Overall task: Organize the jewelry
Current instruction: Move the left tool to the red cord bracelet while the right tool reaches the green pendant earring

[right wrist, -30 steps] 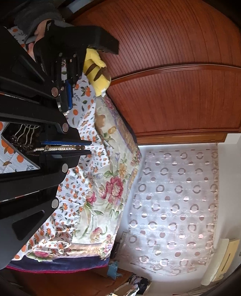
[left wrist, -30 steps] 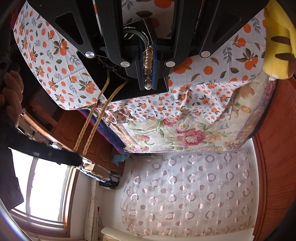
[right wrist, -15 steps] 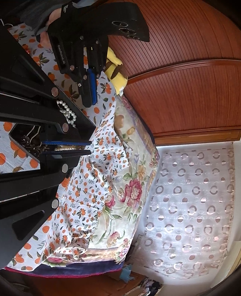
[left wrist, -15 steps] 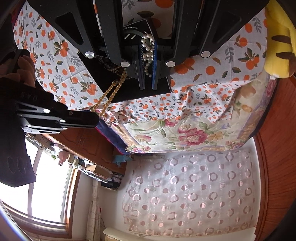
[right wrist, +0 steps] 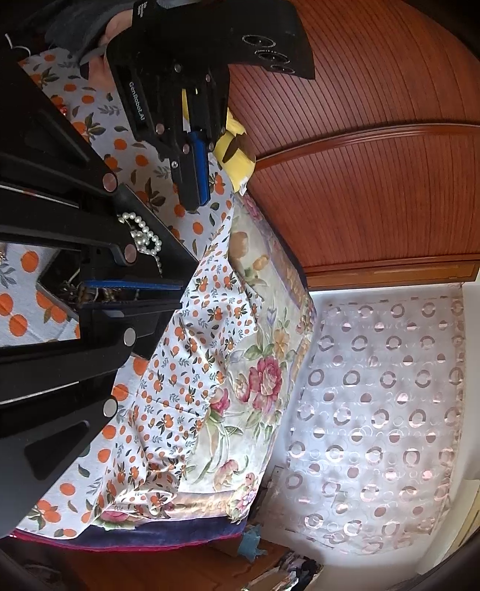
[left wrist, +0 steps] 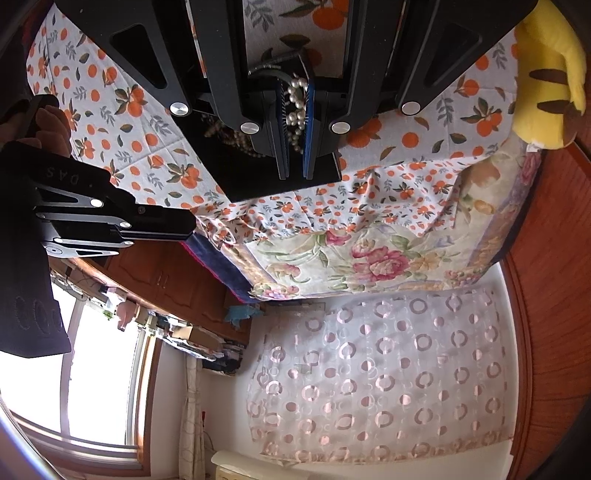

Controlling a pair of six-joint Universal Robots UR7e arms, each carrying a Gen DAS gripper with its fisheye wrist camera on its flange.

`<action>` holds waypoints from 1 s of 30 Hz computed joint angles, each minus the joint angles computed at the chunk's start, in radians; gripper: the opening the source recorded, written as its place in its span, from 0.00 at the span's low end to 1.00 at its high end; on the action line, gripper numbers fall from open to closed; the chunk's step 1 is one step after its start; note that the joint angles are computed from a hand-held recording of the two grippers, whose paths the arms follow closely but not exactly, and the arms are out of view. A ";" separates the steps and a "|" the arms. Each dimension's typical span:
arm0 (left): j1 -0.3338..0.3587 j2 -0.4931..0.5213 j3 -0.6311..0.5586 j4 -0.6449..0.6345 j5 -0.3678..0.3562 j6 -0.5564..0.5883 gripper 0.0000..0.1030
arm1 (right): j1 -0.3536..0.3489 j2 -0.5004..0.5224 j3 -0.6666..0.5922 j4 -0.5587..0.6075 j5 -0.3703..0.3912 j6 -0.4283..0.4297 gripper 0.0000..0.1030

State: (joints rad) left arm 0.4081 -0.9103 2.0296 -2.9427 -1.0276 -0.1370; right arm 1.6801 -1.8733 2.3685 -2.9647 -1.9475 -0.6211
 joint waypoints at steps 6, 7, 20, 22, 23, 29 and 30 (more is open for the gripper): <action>-0.036 -0.061 0.074 0.006 0.021 -0.037 0.06 | 0.008 -0.072 0.065 0.000 -0.011 0.014 0.06; -0.041 -0.070 0.085 0.008 0.023 -0.044 0.06 | 0.010 -0.083 0.077 0.001 -0.016 0.019 0.06; -0.123 -0.160 0.256 0.056 0.007 -0.171 0.07 | -0.077 -0.297 0.275 0.033 -0.014 0.034 0.12; -0.135 -0.168 0.277 0.064 0.003 -0.190 0.06 | -0.085 -0.315 0.300 0.028 -0.024 0.025 0.13; -0.142 -0.171 0.285 0.068 0.002 -0.200 0.06 | -0.099 -0.334 0.315 0.034 -0.018 0.019 0.14; -0.186 -0.174 0.324 0.095 -0.016 -0.249 0.07 | -0.164 -0.422 0.373 0.091 0.027 0.007 0.19; -0.194 -0.174 0.330 0.101 -0.022 -0.257 0.07 | -0.177 -0.443 0.384 0.105 0.037 0.002 0.20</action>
